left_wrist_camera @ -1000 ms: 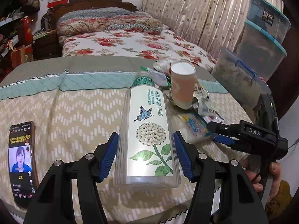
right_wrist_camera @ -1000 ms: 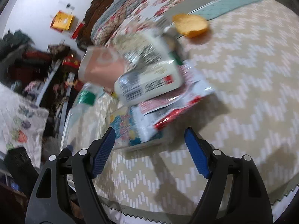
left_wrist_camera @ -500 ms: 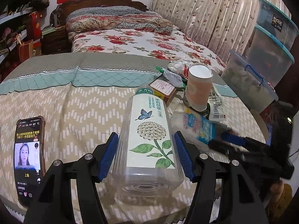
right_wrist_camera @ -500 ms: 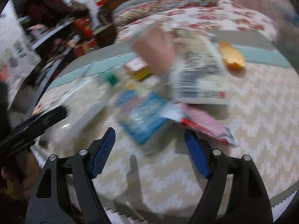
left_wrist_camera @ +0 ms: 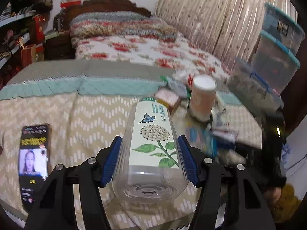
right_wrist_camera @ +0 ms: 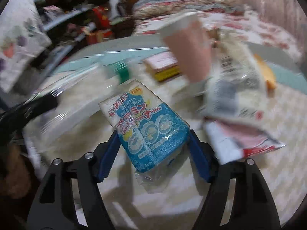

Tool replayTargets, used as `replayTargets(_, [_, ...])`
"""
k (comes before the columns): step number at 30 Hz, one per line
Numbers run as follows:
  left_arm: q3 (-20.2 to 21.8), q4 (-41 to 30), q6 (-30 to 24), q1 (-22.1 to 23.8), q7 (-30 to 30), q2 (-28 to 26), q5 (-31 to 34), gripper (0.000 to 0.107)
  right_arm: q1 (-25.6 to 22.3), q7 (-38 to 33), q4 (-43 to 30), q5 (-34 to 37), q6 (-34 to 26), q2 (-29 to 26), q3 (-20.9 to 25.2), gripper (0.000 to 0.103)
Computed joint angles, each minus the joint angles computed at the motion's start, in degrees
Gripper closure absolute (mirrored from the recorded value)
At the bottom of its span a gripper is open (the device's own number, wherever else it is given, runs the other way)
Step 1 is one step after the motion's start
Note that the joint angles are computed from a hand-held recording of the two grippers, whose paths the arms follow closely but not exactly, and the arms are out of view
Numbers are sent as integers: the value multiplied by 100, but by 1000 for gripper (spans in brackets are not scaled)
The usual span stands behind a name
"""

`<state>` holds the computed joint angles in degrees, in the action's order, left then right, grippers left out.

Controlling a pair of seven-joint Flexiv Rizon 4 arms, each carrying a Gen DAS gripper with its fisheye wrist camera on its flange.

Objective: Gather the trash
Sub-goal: 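Grasp the clear water bottle with the left tool while the right tool grasps the blue wrapper pack, then carry both items to the beige wastebasket and open both tools to drop them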

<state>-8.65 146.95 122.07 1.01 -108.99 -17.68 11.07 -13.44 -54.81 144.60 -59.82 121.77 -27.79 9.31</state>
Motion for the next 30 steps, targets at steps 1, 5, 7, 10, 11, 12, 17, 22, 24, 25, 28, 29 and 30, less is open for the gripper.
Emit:
replayTargets(1, [-21,44,188,84,-93,55,72,49,-355,273,10,-593,169,-26,91,33])
replayTargets(5, [10,77,762,147,-365,286,338,49,-1058,1004,124,-2357,1295,-37,-285,33])
replayTargets(7, [-61,-40,806,184,-514,368,589,49,-1142,946,285,-2328,1624,39,-476,33])
replayTargets(10, [-291,-416,553,125,-670,414,901,49,-1294,799,522,-1774,2061,152,-788,33])
replayTargets(11, [-372,-561,438,59,-679,386,952,49,-1322,756,586,-1557,2185,165,-892,33])
replayTargets(12, [-568,-795,234,62,-733,331,1085,49,-1369,756,617,-1441,2324,149,-1016,33])
replayTargets(17, [-1938,-2061,-697,245,-551,-448,1534,49,-1878,799,613,-606,2721,38,-1578,33])
replayTargets(22, [-3125,-3788,-2144,-187,559,-2012,1337,49,-2411,1138,195,397,2230,-131,-1881,32])
replayTargets(24, [-3208,-4467,-2638,-599,1010,-2543,1158,49,-2613,1417,-130,570,1854,-280,-1922,32])
replayTargets(25, [-3188,-4912,-2956,-874,1243,-2823,1037,49,-2683,1510,-255,641,1688,-333,-1912,32])
replayTargets(28, [-3007,-6031,-3774,-1590,1732,-3440,639,49,-2791,1700,-743,909,984,-556,-1946,32])
replayTargets(29, [-2880,-6486,-4110,-1873,1855,-3656,485,49,-2838,1687,-824,940,840,-586,-1926,31])
replayTargets(30, [-2756,-6830,-4346,-2093,1931,-3814,355,49,-2855,1662,-944,992,672,-655,-1911,31])
